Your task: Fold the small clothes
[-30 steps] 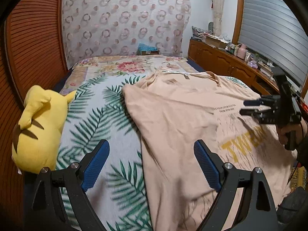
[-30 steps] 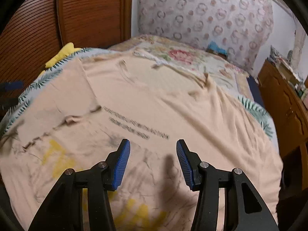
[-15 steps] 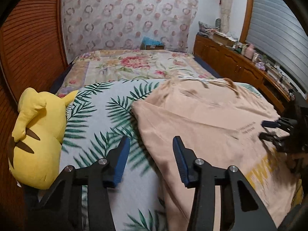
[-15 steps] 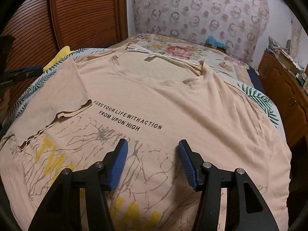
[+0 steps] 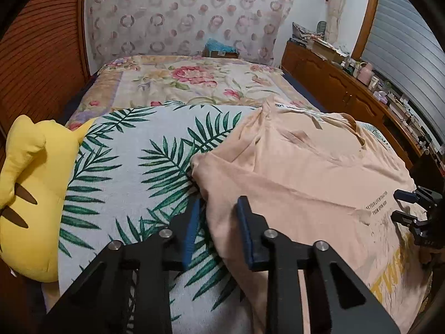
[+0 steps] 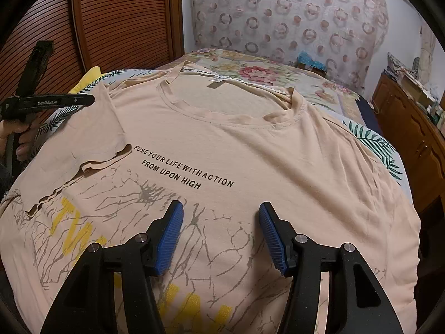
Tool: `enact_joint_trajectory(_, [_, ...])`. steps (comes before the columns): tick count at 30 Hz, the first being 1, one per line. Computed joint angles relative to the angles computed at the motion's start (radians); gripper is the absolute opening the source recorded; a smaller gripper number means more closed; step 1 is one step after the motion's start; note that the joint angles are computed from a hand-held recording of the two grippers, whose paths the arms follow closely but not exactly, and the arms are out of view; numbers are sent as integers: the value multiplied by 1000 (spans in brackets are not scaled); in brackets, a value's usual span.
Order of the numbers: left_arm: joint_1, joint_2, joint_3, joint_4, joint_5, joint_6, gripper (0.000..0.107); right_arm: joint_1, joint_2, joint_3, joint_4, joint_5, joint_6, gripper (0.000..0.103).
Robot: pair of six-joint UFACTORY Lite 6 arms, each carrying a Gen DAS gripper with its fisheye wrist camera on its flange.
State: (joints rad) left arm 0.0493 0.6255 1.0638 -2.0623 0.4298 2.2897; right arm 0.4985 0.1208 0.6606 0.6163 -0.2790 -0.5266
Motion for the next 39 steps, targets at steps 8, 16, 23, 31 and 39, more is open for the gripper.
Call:
enact_joint_trajectory(8, [-13,-17,30,-79,-59,97,3,-6,1,4,8,4,-16,59])
enact_joint_trajectory(16, [18,15,113,-39,-91,68,3,-7,0,3,4,4,-14,59])
enact_joint_trajectory(23, [43,-37,19,-99,-15,164,39,-6,0,2,4,3,-13,59])
enact_joint_trajectory(31, [27,-103,-106,-64,52,168,78,-6,1,1,1,2,-10,59])
enact_joint_trajectory(39, [-24,-65,-106,-66,-20,181,78,-8,0,1,-4,3,-6,59])
